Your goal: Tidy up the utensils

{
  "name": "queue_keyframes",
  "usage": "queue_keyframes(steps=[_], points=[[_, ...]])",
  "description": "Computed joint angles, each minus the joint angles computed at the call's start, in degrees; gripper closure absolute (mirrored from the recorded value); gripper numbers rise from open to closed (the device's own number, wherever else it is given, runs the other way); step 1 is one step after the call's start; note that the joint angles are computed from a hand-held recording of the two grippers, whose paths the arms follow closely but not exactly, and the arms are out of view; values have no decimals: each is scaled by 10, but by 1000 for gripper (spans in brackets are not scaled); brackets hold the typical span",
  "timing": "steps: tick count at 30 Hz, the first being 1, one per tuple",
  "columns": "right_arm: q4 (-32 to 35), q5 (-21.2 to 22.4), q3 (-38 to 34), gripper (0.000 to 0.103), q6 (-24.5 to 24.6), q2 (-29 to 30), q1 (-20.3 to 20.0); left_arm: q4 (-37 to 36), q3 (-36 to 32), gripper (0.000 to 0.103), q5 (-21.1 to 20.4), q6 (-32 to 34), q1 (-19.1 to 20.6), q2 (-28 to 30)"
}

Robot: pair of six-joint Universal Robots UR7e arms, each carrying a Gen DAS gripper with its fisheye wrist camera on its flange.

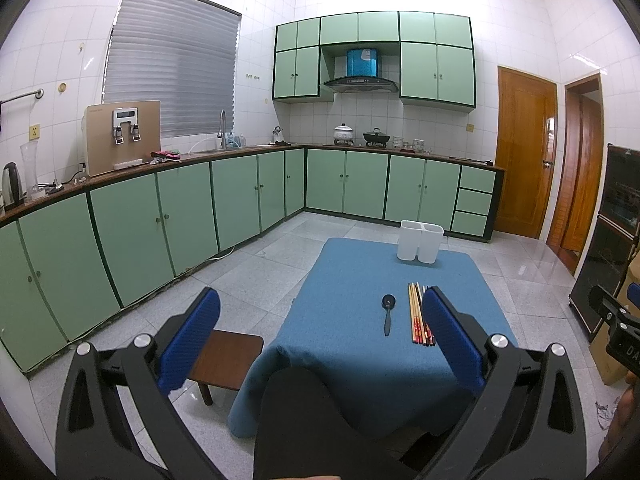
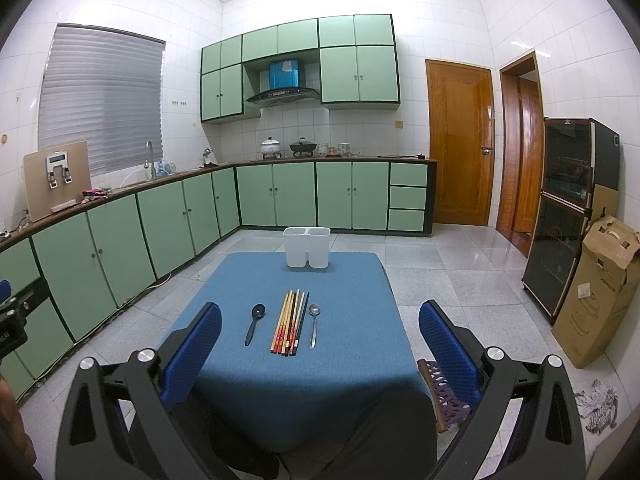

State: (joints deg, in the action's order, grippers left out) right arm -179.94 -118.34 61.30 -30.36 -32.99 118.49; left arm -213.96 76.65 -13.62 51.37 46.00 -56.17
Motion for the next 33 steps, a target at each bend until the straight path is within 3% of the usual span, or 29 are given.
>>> queue_keyframes(steps=[33], points=[[1,0,0,6,0,0,0,2,0,5,1,-1,0,0]])
